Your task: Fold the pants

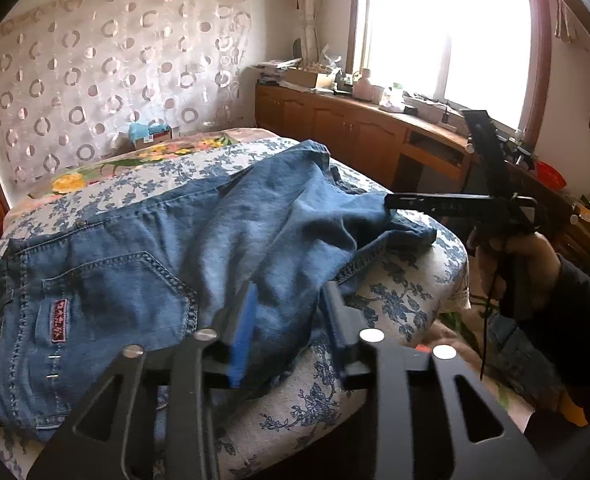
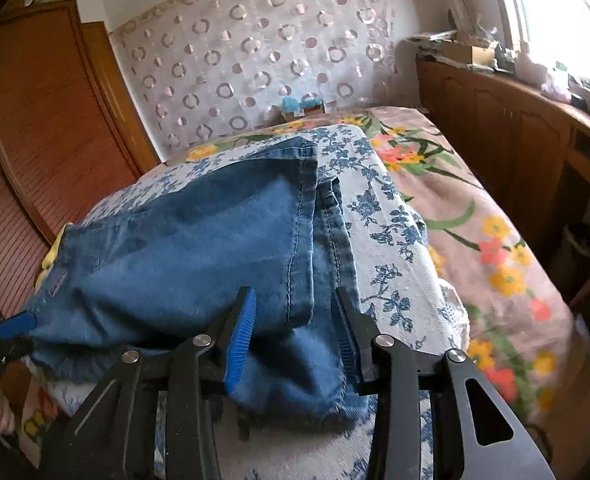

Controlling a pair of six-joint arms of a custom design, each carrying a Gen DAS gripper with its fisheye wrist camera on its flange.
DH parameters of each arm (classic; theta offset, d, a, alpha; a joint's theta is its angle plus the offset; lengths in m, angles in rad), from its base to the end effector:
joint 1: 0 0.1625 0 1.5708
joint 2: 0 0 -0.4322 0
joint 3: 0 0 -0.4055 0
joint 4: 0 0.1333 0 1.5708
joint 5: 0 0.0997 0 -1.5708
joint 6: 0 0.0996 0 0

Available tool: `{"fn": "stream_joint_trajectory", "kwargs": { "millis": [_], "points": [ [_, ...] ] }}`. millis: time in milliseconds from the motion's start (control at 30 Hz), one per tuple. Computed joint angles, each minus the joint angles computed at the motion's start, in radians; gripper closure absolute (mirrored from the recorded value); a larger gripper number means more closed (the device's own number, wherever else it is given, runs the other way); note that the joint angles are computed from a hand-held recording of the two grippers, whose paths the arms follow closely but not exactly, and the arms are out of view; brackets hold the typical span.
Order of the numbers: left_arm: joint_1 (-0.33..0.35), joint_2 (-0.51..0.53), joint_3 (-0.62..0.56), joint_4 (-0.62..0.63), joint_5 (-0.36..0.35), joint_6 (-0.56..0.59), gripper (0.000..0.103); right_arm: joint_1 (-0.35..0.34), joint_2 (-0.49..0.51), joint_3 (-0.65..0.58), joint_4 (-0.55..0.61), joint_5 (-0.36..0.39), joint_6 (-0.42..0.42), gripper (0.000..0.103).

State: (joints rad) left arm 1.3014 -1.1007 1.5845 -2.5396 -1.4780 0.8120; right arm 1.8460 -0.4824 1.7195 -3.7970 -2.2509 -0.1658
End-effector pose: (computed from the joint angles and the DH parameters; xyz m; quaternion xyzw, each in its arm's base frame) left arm -0.0460 -0.7023 0.3179 0.4896 0.8371 -0.2190 0.1077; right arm 0.2406 -0.5921 0.0206 0.0270 -0.8443 0.4628 0.2687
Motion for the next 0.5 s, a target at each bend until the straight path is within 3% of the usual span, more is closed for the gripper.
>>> {"fn": "stream_joint_trajectory", "kwargs": {
  "millis": [100,167,200,500],
  "points": [
    [0.003,-0.005,0.004,-0.016,-0.012,0.008,0.049,-0.002,0.015,-0.028,0.022,-0.025,0.013,0.059],
    [0.005,-0.004,0.008,-0.033,-0.005,0.009,0.027,-0.004,0.017,-0.038,0.037,-0.026,0.025,0.058],
    [0.006,-0.003,0.008,-0.039,-0.005,0.009,0.024,-0.005,0.019,-0.042,0.043,-0.026,0.031,0.058],
    [0.011,0.005,0.007,-0.085,0.029,-0.012,0.023,-0.016,0.022,-0.063,0.113,-0.004,0.066,0.057]
  ]
}}
